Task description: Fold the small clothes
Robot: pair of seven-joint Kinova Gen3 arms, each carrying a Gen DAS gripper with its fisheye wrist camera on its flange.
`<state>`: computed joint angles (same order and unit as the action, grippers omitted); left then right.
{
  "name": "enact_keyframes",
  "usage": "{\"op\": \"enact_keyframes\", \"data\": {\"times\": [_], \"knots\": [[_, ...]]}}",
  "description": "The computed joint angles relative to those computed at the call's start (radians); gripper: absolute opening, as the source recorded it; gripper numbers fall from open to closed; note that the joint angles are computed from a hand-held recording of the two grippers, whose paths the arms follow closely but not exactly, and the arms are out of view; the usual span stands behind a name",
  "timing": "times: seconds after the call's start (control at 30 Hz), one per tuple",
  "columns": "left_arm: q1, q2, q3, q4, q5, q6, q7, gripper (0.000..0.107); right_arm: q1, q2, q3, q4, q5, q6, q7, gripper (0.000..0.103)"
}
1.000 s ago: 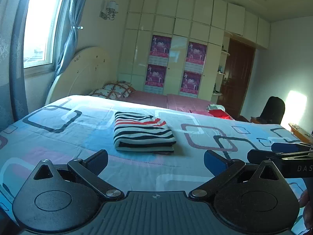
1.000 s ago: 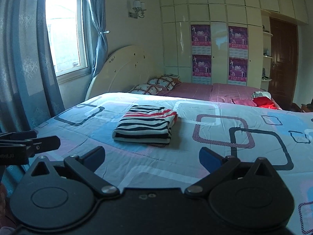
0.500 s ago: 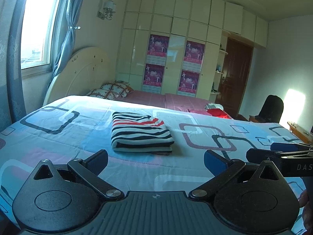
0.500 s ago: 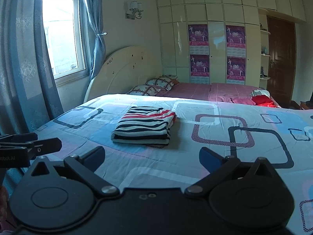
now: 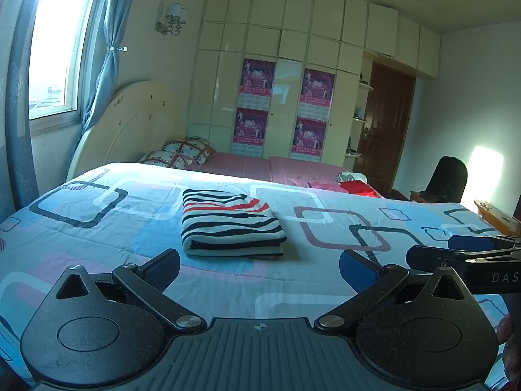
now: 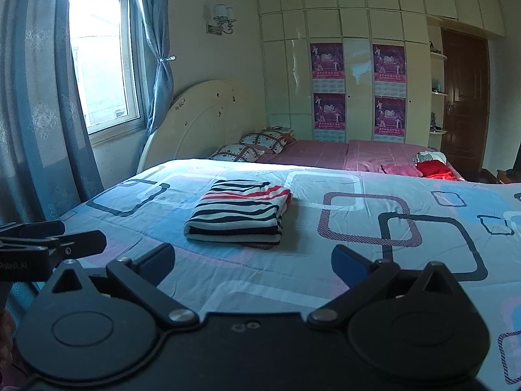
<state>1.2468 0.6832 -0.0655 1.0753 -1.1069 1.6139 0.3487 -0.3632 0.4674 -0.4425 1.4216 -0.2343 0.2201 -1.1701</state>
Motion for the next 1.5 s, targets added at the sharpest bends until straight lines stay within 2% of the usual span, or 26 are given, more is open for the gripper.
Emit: {"op": "enact_keyframes", "data": {"times": [0.83, 1.5], "knots": [[0.006, -0.01, 0.01, 0.025, -0.018, 0.001, 0.01, 0.103, -0.039, -0.01, 0.029, 0.017, 0.028, -0.031, -0.048, 0.103], [0.013, 0.002, -0.001, 0.014, -0.025, 0.002, -0.003, 0.103, -0.032, -0.009, 0.019, 0.021, 0.053, -0.041, -0.063, 0.103]]}}
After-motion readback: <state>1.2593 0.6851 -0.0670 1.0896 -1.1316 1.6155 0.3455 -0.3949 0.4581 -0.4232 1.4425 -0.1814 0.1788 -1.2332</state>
